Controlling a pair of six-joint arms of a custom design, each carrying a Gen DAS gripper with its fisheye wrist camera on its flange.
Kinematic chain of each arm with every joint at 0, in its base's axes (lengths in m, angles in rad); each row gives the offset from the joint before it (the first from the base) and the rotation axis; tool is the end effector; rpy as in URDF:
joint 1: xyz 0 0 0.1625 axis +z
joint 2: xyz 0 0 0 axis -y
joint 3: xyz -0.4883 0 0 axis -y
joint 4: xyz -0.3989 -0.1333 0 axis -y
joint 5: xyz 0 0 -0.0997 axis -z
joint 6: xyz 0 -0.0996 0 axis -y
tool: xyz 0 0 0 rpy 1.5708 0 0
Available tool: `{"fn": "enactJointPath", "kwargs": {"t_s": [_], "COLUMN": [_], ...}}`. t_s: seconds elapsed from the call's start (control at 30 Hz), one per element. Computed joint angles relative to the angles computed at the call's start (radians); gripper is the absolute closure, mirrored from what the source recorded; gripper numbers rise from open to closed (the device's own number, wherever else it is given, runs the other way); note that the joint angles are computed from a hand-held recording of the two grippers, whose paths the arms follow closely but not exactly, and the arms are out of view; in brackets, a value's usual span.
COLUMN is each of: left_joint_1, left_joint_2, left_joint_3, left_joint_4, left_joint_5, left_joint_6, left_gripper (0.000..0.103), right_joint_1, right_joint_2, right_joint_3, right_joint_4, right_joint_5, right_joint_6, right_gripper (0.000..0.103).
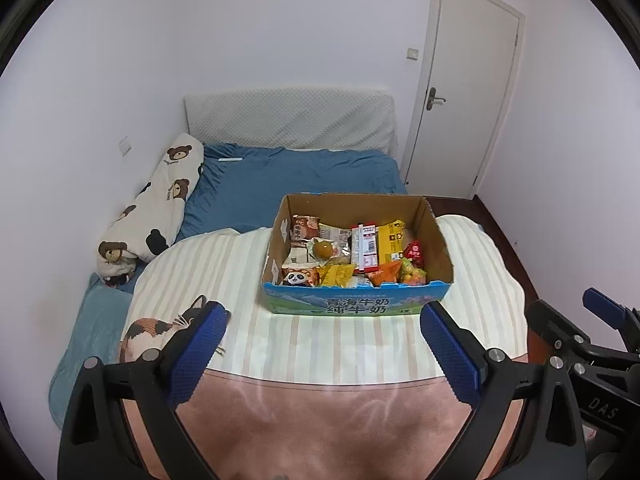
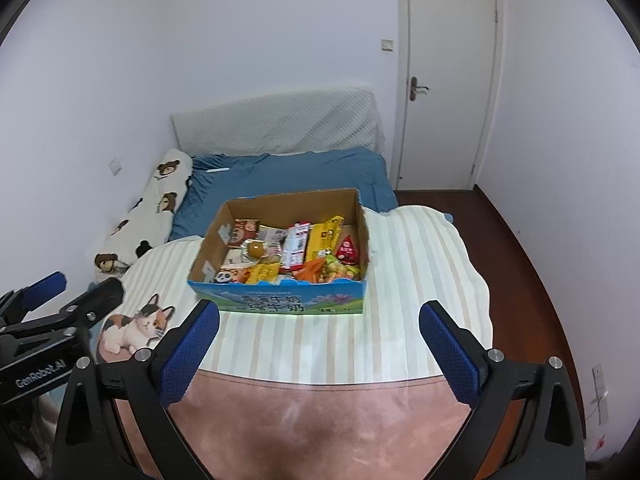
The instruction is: Organize snacks
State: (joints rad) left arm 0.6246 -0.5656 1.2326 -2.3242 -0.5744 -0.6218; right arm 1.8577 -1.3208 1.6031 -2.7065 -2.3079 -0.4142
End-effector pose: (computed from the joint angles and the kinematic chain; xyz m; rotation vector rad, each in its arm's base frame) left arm -0.5462 -0.6611 0.1321 0.3204 2.2950 -0.9608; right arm 0.2405 -0.5807 0.5511 0.3923 -2.1966 0.9432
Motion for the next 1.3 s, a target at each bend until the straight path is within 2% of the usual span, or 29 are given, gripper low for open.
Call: {"fn": "enactJointPath", "kwargs": {"t_s": [0.2, 0.83, 1.3], "left_joint_1": [0.029, 0.131, 0.150], "left_joint_2": [0.037, 0.211, 0.261], "left_joint_3": [-0.057, -0.377, -0.489], "left_joint_4": [0.039, 0.238, 0.352], "left_joint_5": [0.016, -0.075, -0.098], "left_joint_6": [-0.010, 0.012, 0.040], "left_gripper": [0.000, 0.000, 0.000], "right_joint_1": [-0.036, -0.108, -0.132], "right_joint_2": [0.037, 0.208, 0.268], "right_joint_3": [-0.039, -0.238, -0.323], "right_joint_4": [-0.013, 0.050, 0.147], "right_joint_5": [-0.010, -0.034, -0.051], "right_joint_6": [0.019, 0.023, 0.052], "right_gripper": [0.001, 0.001, 0.001]}}
